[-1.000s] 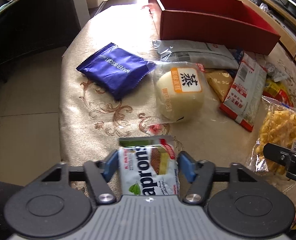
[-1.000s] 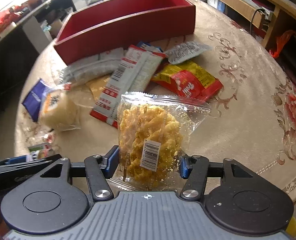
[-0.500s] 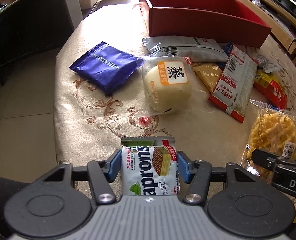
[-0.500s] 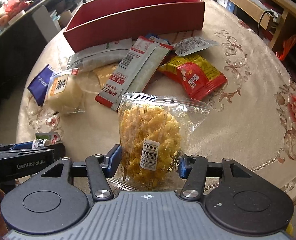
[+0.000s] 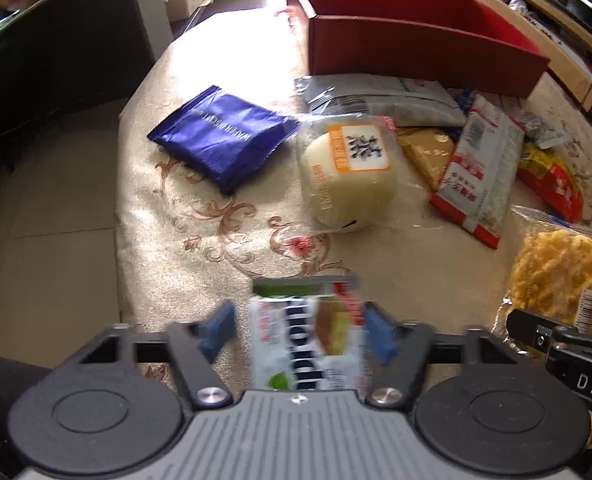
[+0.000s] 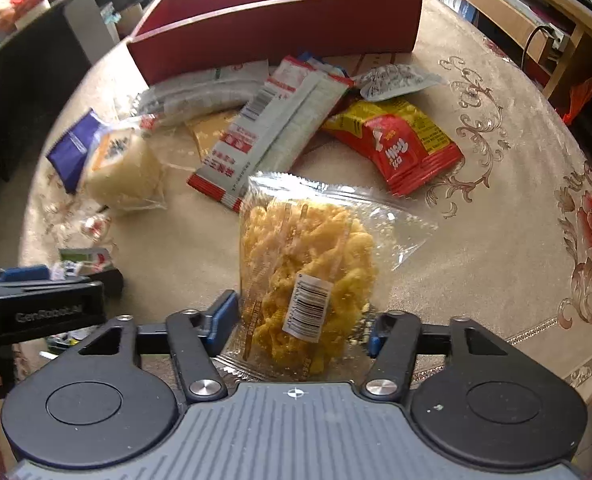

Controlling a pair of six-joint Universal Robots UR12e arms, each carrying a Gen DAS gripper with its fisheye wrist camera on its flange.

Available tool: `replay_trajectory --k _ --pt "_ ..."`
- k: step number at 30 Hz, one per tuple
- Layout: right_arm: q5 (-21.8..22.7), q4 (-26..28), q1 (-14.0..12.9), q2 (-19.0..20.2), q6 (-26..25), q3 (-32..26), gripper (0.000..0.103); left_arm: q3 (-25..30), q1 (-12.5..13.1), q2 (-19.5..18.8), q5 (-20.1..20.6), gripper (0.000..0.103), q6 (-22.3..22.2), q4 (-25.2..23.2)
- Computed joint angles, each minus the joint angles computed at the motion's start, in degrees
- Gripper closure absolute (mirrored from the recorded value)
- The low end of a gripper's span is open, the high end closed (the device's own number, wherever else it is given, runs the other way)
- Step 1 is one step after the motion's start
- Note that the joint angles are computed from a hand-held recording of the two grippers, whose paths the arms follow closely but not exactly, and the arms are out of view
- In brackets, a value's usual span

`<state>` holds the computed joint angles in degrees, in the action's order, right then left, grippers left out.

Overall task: Organize snacks
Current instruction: 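Carry the aprons pack and yellow snack bag with both tools over the red box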

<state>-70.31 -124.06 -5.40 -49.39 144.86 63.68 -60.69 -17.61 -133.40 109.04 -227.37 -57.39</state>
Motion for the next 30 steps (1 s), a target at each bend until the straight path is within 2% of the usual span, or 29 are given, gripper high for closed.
replay_trajectory --k 5,17,30 --pt "0.69 -2.19 -0.30 -0.94 -0.50 1.45 0.042 -0.75 0.22 0.53 -2.57 0.050 -0.27 1.44" --pt "4.81 -2.30 -1.39 -1.83 1.35 1.92 0.043 -1.58 0.35 1.43 -3.10 0.050 0.02 6.09" --pt "7.59 -1.85 -0.43 1.02 3.95 -3.85 0.043 5.30 1.14 -1.76 -0.96 0.050 2.83 7.14"
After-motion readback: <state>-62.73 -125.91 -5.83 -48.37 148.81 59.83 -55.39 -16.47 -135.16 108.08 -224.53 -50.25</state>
